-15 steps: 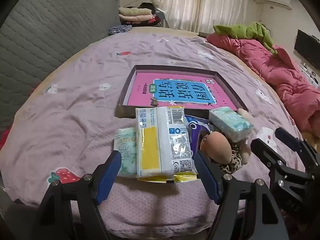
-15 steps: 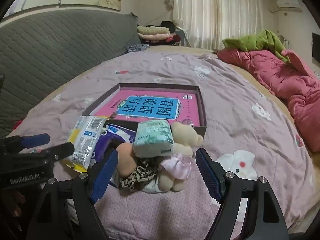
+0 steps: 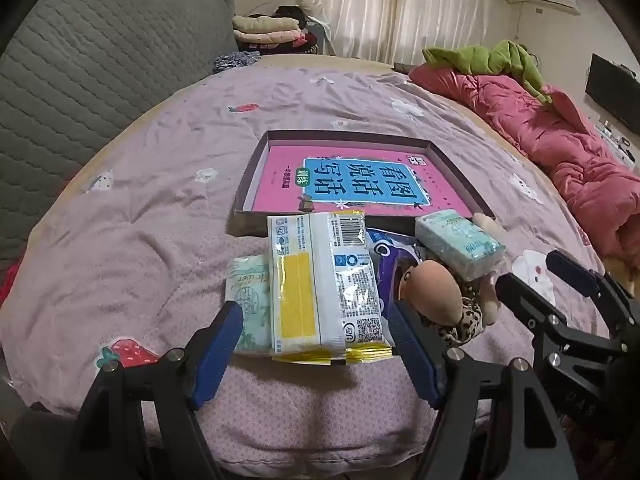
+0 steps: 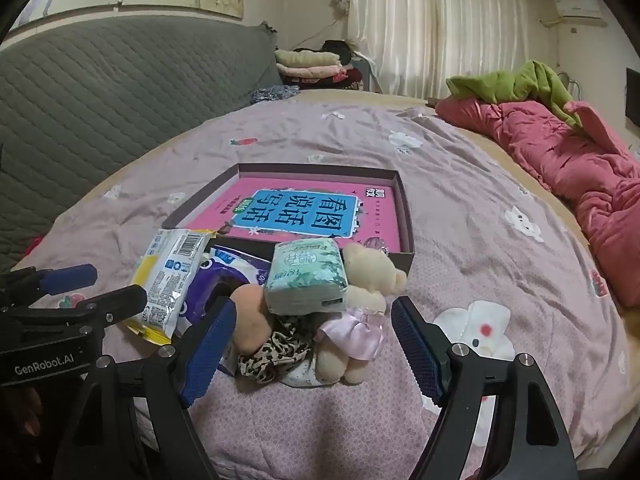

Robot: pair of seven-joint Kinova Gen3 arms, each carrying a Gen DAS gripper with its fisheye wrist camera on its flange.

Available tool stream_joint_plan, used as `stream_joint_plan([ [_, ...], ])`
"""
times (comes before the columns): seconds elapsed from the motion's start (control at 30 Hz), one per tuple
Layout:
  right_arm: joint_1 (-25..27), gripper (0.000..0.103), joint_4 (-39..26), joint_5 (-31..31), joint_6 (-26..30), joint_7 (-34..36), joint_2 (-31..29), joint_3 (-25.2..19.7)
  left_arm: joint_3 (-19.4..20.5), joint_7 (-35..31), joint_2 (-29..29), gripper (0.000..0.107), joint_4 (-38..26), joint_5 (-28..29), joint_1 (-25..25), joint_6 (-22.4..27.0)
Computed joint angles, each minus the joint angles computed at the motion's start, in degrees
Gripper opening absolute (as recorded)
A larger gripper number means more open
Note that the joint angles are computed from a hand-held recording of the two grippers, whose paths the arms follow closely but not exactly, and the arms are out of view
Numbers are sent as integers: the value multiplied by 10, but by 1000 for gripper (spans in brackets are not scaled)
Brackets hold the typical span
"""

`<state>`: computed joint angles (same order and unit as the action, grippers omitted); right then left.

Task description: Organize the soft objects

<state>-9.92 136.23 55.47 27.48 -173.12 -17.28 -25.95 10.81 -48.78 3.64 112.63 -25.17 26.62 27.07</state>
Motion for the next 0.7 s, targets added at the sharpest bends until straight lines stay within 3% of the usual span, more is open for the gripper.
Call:
stream_joint_plan([
  [0.7, 28, 81, 3, -17, -13, 21, -9, -10, -3, -1, 1, 75, 4, 6, -3, -10],
])
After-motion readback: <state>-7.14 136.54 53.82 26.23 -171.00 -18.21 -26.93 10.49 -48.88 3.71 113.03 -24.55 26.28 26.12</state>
